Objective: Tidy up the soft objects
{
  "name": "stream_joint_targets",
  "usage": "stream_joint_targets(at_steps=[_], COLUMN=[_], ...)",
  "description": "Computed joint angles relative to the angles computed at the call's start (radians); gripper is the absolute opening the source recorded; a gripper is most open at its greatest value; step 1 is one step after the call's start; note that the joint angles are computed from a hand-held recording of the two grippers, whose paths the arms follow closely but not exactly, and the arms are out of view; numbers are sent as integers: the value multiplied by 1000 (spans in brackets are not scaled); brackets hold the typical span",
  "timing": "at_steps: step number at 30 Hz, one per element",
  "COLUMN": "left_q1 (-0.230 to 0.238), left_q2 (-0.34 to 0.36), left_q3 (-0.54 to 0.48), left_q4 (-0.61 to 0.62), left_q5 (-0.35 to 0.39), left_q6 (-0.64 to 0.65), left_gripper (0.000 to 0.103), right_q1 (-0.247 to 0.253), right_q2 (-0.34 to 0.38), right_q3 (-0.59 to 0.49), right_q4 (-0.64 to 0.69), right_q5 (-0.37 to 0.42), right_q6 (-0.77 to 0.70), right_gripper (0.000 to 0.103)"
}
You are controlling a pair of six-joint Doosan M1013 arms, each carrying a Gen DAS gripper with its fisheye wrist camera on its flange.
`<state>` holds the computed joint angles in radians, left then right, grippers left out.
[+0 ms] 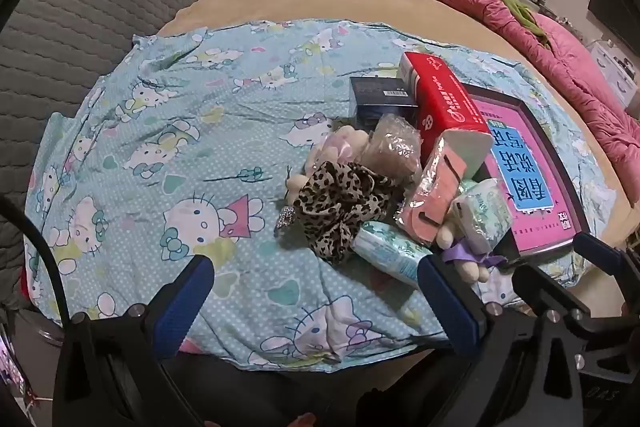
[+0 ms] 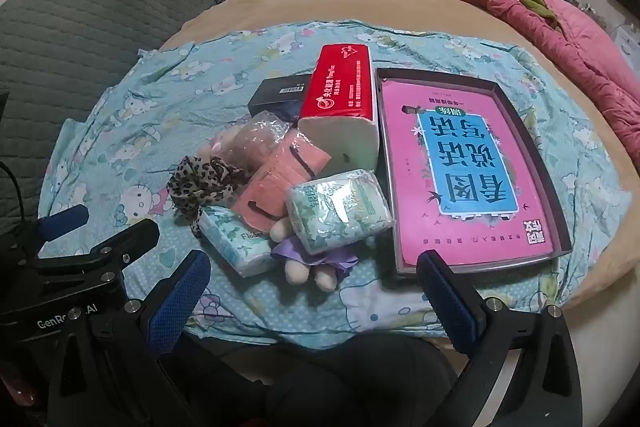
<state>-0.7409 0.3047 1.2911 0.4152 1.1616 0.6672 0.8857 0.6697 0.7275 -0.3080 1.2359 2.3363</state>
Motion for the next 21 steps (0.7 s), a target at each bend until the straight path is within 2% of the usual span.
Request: stream_joint_targets(at_steps=[21], left_q1=[-2], left_q2=[-2], left_q3=[-2], left_q4=[-10], left_q5=[6], left_q6=[-1], left_gripper=[102], right_q1=[0], right_q2=[-6], right_q3=[5], right_q4=[-10], right_q5=[0], right_q6=[4], right_gripper=[103])
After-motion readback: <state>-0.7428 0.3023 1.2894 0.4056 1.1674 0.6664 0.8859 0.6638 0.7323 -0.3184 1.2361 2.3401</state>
